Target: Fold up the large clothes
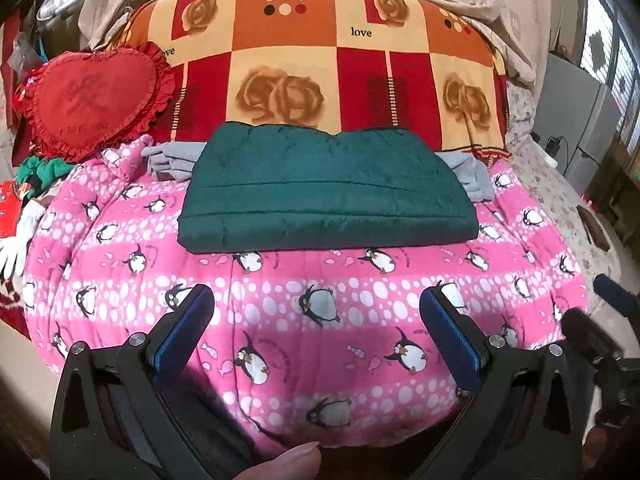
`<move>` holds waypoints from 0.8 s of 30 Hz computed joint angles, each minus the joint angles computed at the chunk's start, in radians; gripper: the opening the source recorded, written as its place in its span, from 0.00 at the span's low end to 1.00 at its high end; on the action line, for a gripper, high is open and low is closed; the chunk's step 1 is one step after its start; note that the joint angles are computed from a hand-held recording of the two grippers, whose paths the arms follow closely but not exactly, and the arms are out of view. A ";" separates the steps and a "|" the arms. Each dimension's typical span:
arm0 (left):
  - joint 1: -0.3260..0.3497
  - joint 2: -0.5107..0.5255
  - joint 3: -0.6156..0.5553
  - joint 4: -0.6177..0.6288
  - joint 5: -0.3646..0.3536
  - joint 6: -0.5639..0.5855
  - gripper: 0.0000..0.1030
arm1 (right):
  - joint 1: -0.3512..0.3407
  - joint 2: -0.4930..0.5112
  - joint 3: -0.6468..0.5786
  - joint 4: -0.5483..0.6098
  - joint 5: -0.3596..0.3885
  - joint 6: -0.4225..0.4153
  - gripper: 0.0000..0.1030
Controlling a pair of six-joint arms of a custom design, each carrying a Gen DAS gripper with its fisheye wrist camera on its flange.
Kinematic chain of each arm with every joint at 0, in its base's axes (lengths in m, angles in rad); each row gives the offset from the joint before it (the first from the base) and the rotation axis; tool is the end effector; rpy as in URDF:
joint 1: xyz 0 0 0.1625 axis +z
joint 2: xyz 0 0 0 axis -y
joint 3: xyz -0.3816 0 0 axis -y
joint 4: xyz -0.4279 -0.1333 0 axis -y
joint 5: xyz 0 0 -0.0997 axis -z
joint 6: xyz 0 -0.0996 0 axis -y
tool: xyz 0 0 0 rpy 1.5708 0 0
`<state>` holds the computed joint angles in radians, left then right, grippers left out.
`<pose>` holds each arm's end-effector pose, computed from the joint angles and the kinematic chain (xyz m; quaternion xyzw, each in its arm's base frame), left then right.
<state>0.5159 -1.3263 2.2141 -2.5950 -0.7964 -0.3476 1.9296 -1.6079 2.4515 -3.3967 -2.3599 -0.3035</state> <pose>-0.3095 -0.4088 0.1439 0.2958 0.8756 -0.2913 0.2471 0.1935 -0.3376 0.2682 0.0932 -0.8288 0.4446 0.3268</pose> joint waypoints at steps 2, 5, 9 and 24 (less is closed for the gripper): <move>0.002 -0.001 0.001 0.008 0.007 -0.008 1.00 | -0.004 0.003 -0.001 0.005 0.007 0.009 0.95; 0.001 -0.007 0.006 0.015 0.014 -0.012 1.00 | -0.007 0.006 -0.002 0.012 0.022 0.012 0.95; -0.001 -0.020 0.016 0.020 0.020 -0.018 1.00 | -0.001 0.026 -0.011 0.005 0.021 0.007 0.95; -0.010 -0.033 0.033 0.021 0.022 -0.022 1.00 | -0.009 0.037 -0.007 -0.011 0.020 0.006 0.95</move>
